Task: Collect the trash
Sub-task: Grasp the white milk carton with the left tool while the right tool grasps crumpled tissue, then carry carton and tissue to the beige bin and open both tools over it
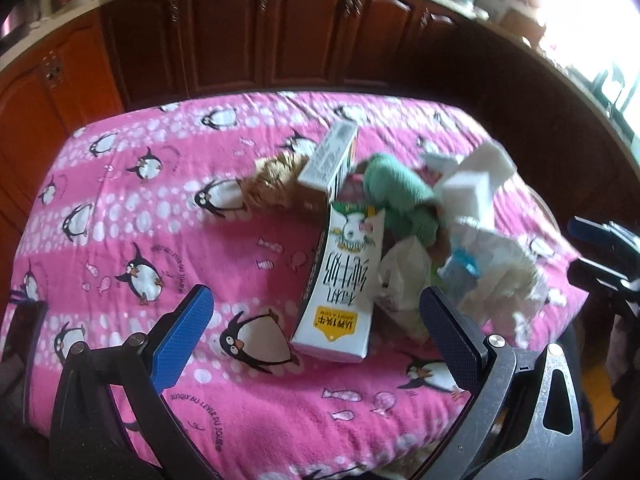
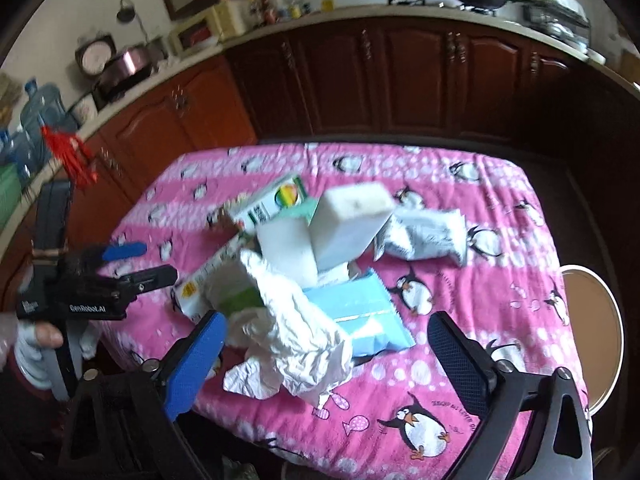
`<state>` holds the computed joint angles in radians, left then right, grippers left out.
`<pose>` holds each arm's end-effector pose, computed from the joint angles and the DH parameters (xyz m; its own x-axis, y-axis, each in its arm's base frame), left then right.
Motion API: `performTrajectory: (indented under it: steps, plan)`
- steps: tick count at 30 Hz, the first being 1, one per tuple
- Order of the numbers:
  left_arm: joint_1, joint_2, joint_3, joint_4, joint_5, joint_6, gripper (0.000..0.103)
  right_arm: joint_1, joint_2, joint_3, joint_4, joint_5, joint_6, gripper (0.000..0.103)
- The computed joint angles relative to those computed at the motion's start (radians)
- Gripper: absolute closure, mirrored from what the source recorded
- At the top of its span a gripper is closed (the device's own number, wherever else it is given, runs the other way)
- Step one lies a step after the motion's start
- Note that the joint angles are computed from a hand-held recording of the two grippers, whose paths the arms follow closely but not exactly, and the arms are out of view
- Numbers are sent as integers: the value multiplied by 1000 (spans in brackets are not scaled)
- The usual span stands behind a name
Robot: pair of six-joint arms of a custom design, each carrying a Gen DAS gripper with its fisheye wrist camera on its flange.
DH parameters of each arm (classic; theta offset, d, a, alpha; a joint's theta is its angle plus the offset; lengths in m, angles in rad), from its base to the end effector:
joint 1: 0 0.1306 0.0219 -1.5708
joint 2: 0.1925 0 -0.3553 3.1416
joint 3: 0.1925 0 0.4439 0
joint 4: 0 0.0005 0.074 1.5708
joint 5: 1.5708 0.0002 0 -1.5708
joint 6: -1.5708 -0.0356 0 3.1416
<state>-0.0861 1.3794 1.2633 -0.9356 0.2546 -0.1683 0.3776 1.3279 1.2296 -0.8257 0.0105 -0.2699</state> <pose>0.5141 -0.0539 0.3402 -0.8180 0.2333 -0.5257 0.3497 0.9274 -0.1325 0.4759 0.1878 0.3543 -0.8117 -0.0351 -0.5830 -0.1518 0.9766 0.1526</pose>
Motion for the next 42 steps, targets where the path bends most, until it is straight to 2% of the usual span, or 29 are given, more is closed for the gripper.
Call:
performTrajectory:
  steps: [2, 4, 5, 6, 8, 10, 11, 12, 15, 17, 19, 22, 29, 37, 39, 42]
  plan:
    - [-2, 19, 8, -11, -9, -28, 1, -5, 22, 5, -1, -38, -7, 19]
    - [-4, 44, 24, -34, -16, -47, 6, -5, 51, 19, -10, -74, -1, 24]
    - [-6, 57, 34, -49, -17, -59, 7, -1, 64, 26, -15, -76, 9, 33]
    - [-8, 65, 38, -56, -19, -67, 7, 2, 79, 32, -17, -81, 21, 51]
    - [-13, 79, 45, -65, -29, -92, 7, -2, 97, 38, -14, -113, 20, 73]
    - [-20, 92, 55, -79, -37, -118, 7, -12, 91, 28, 10, -133, 7, 78]
    - [-24, 99, 60, -84, -40, -127, 7, -15, 82, 23, 21, -138, 4, 84]
    - [-28, 107, 67, -90, -43, -136, 8, -21, 73, 18, 29, -141, -2, 84]
    - [-48, 137, 91, -102, -70, -161, 20, -35, 55, 15, 44, -152, -6, 84]
    - [-58, 174, 122, -118, -82, -170, 32, -40, 48, 15, 46, -149, -11, 84]
    - [-62, 213, 156, -154, -81, -171, 52, -43, 41, 11, 47, -160, -19, 84]
    - [-59, 216, 163, -163, -74, -156, 52, -51, 19, -7, 70, -211, -45, 85]
    - [-12, 101, 124, -147, -34, -139, 52, -67, -34, -38, 131, -273, -90, 86]
    - [-10, 36, 152, -159, 78, -102, 52, -104, -97, -75, 209, -348, -190, 86]
    - [-27, 39, 166, -158, 107, -92, 52, -117, -115, -84, 218, -346, -209, 86]
    - [-69, 32, 176, -147, 125, -80, 52, -133, -145, -91, 204, -283, -208, 86]
